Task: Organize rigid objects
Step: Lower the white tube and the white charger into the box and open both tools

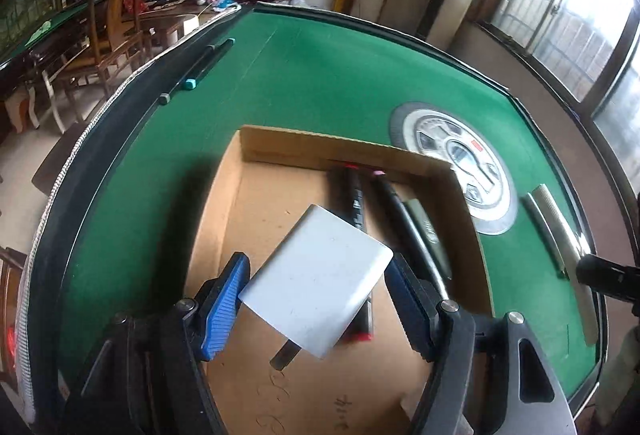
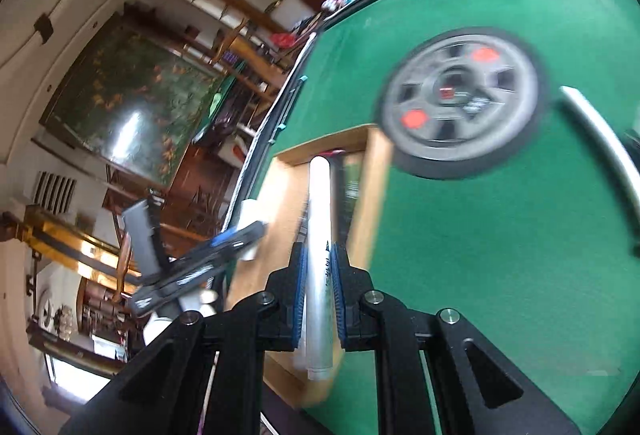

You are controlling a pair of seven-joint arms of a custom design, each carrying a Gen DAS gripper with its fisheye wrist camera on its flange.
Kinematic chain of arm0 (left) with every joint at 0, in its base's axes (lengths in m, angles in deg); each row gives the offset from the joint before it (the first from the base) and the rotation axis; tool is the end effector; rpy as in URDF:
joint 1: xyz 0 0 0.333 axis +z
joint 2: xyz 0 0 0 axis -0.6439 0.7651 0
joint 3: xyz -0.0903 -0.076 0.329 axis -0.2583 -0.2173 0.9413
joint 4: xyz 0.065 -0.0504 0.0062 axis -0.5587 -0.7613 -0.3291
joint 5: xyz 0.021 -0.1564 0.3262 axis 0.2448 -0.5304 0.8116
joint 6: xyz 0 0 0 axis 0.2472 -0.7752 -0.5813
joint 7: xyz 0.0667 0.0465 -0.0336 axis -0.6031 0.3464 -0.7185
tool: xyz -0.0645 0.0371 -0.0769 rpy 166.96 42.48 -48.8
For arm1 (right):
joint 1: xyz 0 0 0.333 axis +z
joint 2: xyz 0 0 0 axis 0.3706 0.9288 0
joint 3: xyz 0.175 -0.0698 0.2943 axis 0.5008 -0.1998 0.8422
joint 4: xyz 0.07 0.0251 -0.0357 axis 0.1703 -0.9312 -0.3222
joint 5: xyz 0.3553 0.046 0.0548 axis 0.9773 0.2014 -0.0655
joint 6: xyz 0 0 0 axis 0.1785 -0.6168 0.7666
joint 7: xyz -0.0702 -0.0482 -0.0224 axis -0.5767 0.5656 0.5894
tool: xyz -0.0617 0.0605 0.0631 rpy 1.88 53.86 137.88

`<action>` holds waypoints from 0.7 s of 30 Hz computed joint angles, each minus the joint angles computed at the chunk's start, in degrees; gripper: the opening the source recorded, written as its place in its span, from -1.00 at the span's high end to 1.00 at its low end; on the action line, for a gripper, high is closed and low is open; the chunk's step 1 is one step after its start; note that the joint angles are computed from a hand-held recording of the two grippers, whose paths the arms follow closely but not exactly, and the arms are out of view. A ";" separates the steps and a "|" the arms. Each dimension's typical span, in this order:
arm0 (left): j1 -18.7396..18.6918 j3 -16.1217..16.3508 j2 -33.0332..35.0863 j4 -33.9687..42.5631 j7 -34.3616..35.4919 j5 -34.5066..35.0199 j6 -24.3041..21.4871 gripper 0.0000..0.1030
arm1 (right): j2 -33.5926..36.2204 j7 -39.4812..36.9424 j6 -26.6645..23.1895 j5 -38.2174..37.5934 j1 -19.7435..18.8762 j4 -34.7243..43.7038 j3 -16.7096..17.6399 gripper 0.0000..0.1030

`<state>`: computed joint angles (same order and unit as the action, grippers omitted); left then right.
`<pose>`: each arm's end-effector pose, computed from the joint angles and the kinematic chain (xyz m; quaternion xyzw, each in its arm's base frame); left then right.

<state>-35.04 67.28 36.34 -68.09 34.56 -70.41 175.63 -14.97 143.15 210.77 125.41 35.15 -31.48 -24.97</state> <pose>0.6548 -0.0330 0.4952 -0.6534 0.6926 -0.2842 0.1125 0.6176 0.2494 0.5149 -0.6235 0.6400 0.1146 0.4341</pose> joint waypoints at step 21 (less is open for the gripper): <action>3.81 -2.95 5.97 7.65 -1.16 -5.71 -1.33 -0.45 | 20.47 31.68 -2.55 -34.87 8.32 24.07 -2.60 0.70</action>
<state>-31.23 64.33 42.31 -60.43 33.40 -76.12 174.31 5.50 174.83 208.22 90.55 43.47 -7.41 -27.58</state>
